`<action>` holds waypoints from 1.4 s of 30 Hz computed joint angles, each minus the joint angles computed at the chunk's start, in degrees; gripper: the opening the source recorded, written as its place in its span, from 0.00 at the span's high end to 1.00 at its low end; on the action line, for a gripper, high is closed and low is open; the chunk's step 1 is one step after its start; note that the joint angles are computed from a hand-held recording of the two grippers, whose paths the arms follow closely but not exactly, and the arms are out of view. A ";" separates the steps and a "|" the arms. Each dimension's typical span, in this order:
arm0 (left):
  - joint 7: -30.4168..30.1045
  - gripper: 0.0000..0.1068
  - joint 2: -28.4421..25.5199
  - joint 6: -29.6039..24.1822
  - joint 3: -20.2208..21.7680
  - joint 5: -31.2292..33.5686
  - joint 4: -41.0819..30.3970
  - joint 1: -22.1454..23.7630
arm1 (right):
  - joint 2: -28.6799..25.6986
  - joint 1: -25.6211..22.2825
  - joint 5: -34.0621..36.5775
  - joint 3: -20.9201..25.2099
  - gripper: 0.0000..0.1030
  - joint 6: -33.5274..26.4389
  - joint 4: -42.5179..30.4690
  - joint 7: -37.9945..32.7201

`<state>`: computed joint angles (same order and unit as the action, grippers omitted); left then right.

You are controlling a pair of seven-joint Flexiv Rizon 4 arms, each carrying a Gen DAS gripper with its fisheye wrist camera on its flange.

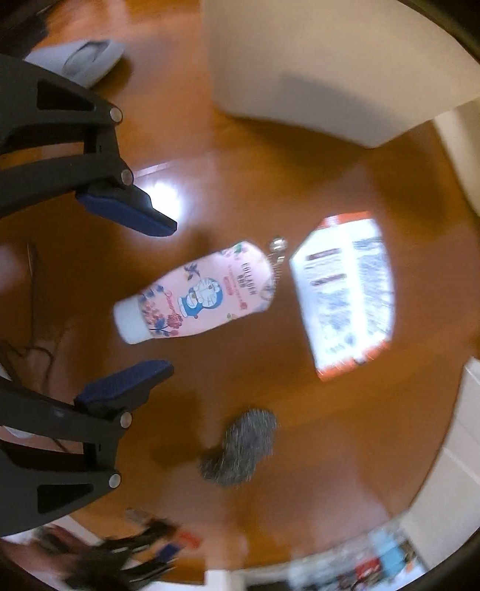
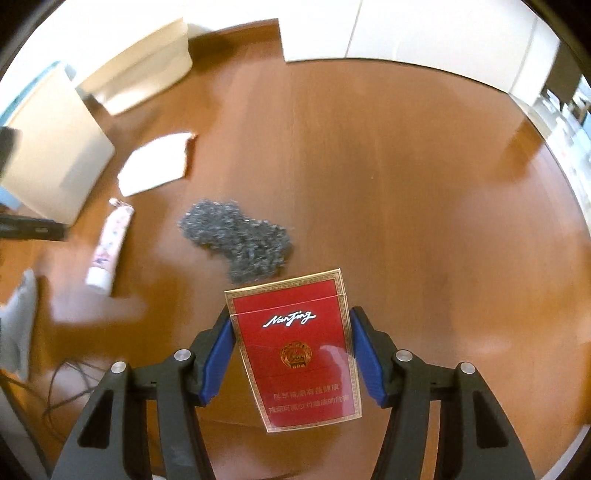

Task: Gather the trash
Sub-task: 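Carry the tube and pack over the wastebasket and open both tools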

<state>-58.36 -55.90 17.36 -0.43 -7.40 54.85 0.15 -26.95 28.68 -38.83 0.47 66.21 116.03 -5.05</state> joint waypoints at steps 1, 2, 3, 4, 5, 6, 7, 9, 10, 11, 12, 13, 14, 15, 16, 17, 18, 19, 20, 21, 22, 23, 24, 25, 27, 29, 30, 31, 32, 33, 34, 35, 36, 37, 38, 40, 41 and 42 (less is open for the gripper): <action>-1.64 0.36 -0.84 -0.66 0.42 0.13 -0.48 -0.50 | 0.05 0.68 -1.00 -0.65 0.39 0.91 0.33 1.56; -3.34 0.36 -1.47 -0.48 0.83 0.37 -0.36 -0.98 | -0.47 1.19 -1.49 -0.93 0.39 1.19 -0.26 2.53; -4.56 0.36 -1.67 0.45 1.21 0.85 0.15 -1.37 | -0.42 1.28 -1.79 -1.04 0.39 1.59 -0.26 2.93; -6.21 0.36 -1.96 1.37 1.71 1.36 0.65 -1.76 | -0.23 1.63 -2.32 -1.23 0.39 1.91 0.04 3.67; -7.38 0.36 -2.29 1.50 1.86 1.54 0.69 -1.85 | 0.04 2.83 -3.16 -1.45 0.39 1.61 0.33 5.53; -8.27 0.36 -2.74 1.22 1.84 1.57 0.47 -1.83 | 0.46 3.26 -3.75 -1.51 0.39 1.36 0.42 6.55; -8.87 0.36 -3.27 0.56 1.76 1.59 0.11 -1.79 | 0.57 3.38 -4.41 -1.63 0.39 1.44 0.52 7.39; -9.44 0.33 -4.11 0.08 1.73 2.07 -0.33 -1.91 | 0.69 3.58 -6.00 -2.04 0.39 1.73 1.02 9.49; -9.20 0.33 -3.36 3.19 1.54 2.45 1.63 -1.99 | 0.91 3.60 -6.73 -2.16 0.39 1.91 1.43 10.52; -8.72 0.33 -2.87 5.37 1.45 2.91 2.97 -2.13 | 1.00 3.44 -7.18 -2.09 0.39 1.99 1.65 11.19; -8.33 0.34 -2.55 6.44 1.56 3.42 3.71 -2.34 | 1.06 3.36 -7.62 -2.05 0.39 1.88 1.79 11.85; -7.68 0.44 -1.95 7.98 1.51 3.79 4.94 -2.41 | 1.61 3.37 -8.26 -2.03 0.39 1.69 2.32 12.67; -6.92 0.49 -1.28 9.62 1.31 3.97 6.26 -2.39 | 1.76 3.27 -8.92 -2.01 0.39 1.72 2.48 13.43; -6.13 0.49 -0.90 10.38 1.12 3.93 7.05 -2.26 | 1.94 3.24 -9.74 -2.09 0.39 1.71 2.61 14.30; -5.51 0.49 -0.62 10.73 0.81 3.48 7.78 -1.92 | 2.15 3.11 -10.32 -1.96 0.39 1.48 2.65 14.83; -5.19 0.50 -0.56 10.70 0.76 3.19 8.05 -1.78 | 2.16 2.94 -10.80 -1.80 0.39 1.27 2.50 15.19; -4.86 0.50 -0.52 10.52 0.76 2.94 8.22 -1.58 | 2.19 2.72 -11.18 -1.59 0.39 1.10 2.36 15.38; -4.59 0.50 -0.22 10.69 0.64 2.54 8.72 -1.30 | 2.13 2.53 -11.45 -1.37 0.39 0.74 2.09 15.36; -3.91 0.50 0.23 11.24 0.34 2.05 9.40 -0.87 | 2.09 2.27 -11.48 -1.04 0.39 0.46 1.78 15.07; -2.56 0.50 0.91 12.73 -0.26 1.50 10.59 -0.35 | 2.14 2.09 -11.54 -0.80 0.39 0.06 1.47 14.78; -0.99 0.50 1.83 14.53 -0.78 1.10 11.92 0.02 | 2.22 2.00 -11.79 -0.71 0.39 -0.23 1.25 14.79; 0.67 0.50 3.00 16.23 -1.41 0.46 13.43 0.48 | 2.30 1.87 -11.91 -0.57 0.39 -0.56 0.98 14.71; 1.73 0.50 3.73 16.52 -1.74 -0.30 13.95 0.82 | 2.34 1.72 -11.85 -0.37 0.39 -0.98 0.57 14.44; 2.78 0.50 4.64 17.06 -2.15 -1.18 14.72 1.22 | 2.42 1.56 -11.71 -0.15 0.39 -1.52 0.13 14.01; 4.36 0.50 6.41 17.62 -2.91 -3.29 15.71 2.02 | 3.05 1.61 -11.33 0.28 0.39 -3.48 -0.97 13.47; 6.61 0.50 8.75 18.89 -4.04 -5.64 17.30 3.03 | 3.58 1.55 -10.73 0.94 0.39 -5.28 -2.22 12.81; 7.74 0.50 9.78 19.57 -4.55 -6.78 17.91 3.34 | 4.02 1.66 -10.12 1.48 0.39 -6.89 -3.23 11.92; 9.15 0.50 10.92 20.44 -5.15 -8.09 18.82 3.88 | 4.38 1.73 -9.51 2.01 0.39 -8.24 -4.17 11.05; 10.36 0.50 12.13 20.81 -5.66 -9.53 19.44 4.49 | 4.81 1.88 -8.69 2.64 0.39 -9.88 -5.25 10.04; 11.01 0.50 12.93 20.64 -5.78 -10.64 19.35 4.86 | 5.35 2.13 -7.57 3.40 0.39 -12.12 -6.67 8.59; 11.72 0.50 13.99 20.25 -5.89 -11.72 19.47 5.31 | 5.85 2.40 -6.59 4.07 0.39 -14.28 -8.08 7.20; 12.76 0.50 15.17 19.64 -6.06 -12.88 19.36 6.02 | 6.26 2.63 -5.80 4.59 0.39 -15.99 -9.25 6.20; 13.56 0.50 16.37 19.37 -6.05 -13.85 19.66 6.49 | 6.78 2.94 -4.61 5.24 0.39 -18.18 -10.91 4.91; 13.96 0.50 16.91 18.72 -5.91 -14.63 18.72 6.85 | 7.27 3.40 -3.59 5.82 0.39 -20.78 -13.02 3.39; 14.30 0.50 17.77 17.96 -5.77 -15.51 17.66 7.43 | 7.54 3.79 -3.23 6.11 0.39 -22.68 -14.48 2.43; 15.34 0.50 18.21 16.68 -5.49 -16.98 14.96 8.82 | 8.25 5.08 -2.99 6.65 0.39 -27.36 -18.66 0.41; 15.42 0.50 17.99 15.86 -5.55 -17.99 12.39 9.60 | 8.28 5.64 -2.98 6.81 0.39 -29.35 -21.08 -0.76; 15.34 0.50 17.42 15.00 -5.50 -18.56 9.62 10.16 | 8.00 6.56 -3.34 6.86 0.39 -31.99 -24.20 -2.19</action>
<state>-43.02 -38.48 32.36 -5.93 -25.96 64.46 10.31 -18.95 35.24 -42.17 7.33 34.22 91.83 -7.24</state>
